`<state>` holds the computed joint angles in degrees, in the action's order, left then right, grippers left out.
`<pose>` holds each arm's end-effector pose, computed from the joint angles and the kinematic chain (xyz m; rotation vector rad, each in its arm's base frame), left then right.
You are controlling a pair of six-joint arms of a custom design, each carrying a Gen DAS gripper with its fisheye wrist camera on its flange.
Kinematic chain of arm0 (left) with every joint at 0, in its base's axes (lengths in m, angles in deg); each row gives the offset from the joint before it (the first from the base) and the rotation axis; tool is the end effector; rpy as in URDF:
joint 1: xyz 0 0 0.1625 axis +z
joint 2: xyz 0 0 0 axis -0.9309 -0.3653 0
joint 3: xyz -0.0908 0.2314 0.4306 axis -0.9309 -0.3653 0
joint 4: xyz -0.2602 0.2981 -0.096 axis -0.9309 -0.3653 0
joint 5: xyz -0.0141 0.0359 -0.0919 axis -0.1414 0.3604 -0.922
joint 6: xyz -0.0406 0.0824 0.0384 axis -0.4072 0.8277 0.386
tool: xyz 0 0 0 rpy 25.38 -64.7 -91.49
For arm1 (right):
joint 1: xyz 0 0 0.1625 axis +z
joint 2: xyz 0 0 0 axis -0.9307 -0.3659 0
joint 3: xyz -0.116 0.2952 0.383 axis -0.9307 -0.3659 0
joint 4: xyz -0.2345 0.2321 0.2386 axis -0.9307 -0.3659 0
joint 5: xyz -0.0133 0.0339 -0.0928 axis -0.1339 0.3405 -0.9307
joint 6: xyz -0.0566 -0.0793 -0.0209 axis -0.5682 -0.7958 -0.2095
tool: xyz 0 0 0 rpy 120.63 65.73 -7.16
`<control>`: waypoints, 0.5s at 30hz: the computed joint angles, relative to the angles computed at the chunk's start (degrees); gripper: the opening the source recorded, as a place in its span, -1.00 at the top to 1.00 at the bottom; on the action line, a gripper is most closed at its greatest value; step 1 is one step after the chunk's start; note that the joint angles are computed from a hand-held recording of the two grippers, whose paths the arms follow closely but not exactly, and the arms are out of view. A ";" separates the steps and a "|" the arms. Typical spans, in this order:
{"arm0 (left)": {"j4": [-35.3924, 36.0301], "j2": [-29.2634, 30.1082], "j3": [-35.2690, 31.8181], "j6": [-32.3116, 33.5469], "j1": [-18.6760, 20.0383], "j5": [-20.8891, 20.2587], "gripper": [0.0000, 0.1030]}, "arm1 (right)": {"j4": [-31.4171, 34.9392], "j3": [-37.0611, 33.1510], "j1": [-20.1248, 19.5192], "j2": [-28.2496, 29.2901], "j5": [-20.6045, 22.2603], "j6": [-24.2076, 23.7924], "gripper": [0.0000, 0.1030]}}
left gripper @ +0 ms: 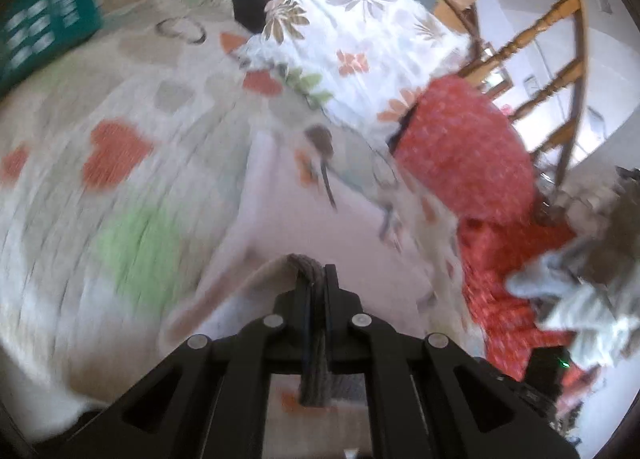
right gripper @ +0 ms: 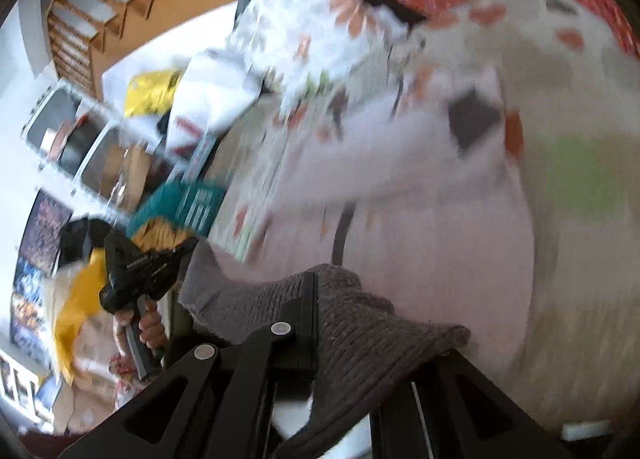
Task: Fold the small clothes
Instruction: 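Grasp the hem band with both grippers and fold it toward the collar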
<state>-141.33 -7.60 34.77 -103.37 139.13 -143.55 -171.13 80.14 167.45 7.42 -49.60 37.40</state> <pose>-0.0265 -0.6342 0.3819 -0.4056 2.5986 -1.3276 0.2552 -0.7062 0.1400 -0.6085 2.9687 -0.4052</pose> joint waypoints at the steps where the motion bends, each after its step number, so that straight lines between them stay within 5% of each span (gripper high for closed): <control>1: 1.12 1.54 -2.73 0.69 0.56 0.83 0.91 | 0.76 -4.03 -0.01 2.11 0.01 1.48 0.91; 4: 5.44 7.89 -13.35 1.49 3.89 2.10 0.91 | 4.92 -16.59 -0.98 8.86 -0.36 6.96 0.91; 8: 11.71 12.86 -21.86 -1.65 8.33 -2.21 0.90 | 12.50 -32.69 -2.57 18.22 -4.17 12.82 0.90; 15: 16.23 17.66 -30.48 0.22 9.18 -1.75 0.87 | 25.07 -53.33 -4.05 28.41 -1.95 14.52 0.89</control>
<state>-125.10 10.06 4.29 -103.15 148.31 -145.30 -146.05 26.81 163.40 35.83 -51.55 51.92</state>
